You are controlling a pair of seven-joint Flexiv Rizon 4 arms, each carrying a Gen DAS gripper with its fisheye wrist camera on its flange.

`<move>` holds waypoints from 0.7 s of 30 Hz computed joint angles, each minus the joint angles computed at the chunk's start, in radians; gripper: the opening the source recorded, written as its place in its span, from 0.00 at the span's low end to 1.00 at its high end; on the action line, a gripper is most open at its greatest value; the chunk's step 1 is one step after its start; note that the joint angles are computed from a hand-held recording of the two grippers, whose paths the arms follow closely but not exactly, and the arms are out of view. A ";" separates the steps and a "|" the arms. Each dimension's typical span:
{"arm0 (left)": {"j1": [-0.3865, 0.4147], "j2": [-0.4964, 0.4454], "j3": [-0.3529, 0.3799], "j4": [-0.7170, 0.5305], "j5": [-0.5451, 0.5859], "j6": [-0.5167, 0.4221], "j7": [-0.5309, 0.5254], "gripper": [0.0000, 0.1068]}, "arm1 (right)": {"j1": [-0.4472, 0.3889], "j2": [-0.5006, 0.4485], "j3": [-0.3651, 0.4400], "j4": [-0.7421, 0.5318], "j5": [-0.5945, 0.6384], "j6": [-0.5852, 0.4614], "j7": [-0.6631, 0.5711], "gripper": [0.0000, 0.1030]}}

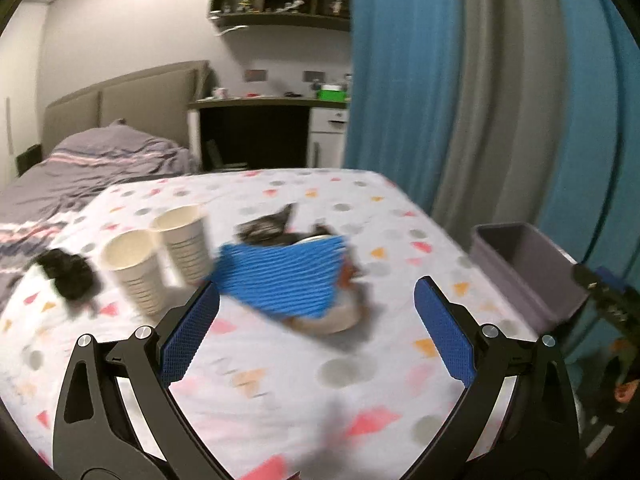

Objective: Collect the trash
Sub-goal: 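Move both open tools back over the trash on the bed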

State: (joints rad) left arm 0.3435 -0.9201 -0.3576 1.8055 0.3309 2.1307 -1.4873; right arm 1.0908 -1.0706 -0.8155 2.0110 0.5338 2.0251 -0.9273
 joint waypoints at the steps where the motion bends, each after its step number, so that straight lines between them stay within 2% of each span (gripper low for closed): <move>1: 0.000 0.003 0.017 0.008 -0.008 0.013 -0.001 0.90 | 0.013 0.002 0.002 -0.001 0.001 0.013 -0.002 0.80; 7: 0.054 0.022 0.086 0.043 -0.038 0.035 -0.022 0.90 | 0.057 0.011 0.039 -0.065 0.003 0.034 -0.055 0.82; 16: 0.149 0.008 0.141 0.006 -0.067 0.036 -0.039 0.90 | 0.103 -0.028 0.026 -0.194 -0.031 -0.053 -0.063 0.83; 21: 0.236 -0.032 0.090 -0.075 -0.046 -0.021 -0.043 0.90 | 0.120 -0.057 -0.001 -0.236 -0.085 -0.098 -0.002 0.83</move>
State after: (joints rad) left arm 0.5797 -0.9526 -0.2678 1.7304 0.2849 2.1099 -1.5305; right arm 1.2105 -1.1278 -0.8169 1.7750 0.4486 1.9269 -0.9295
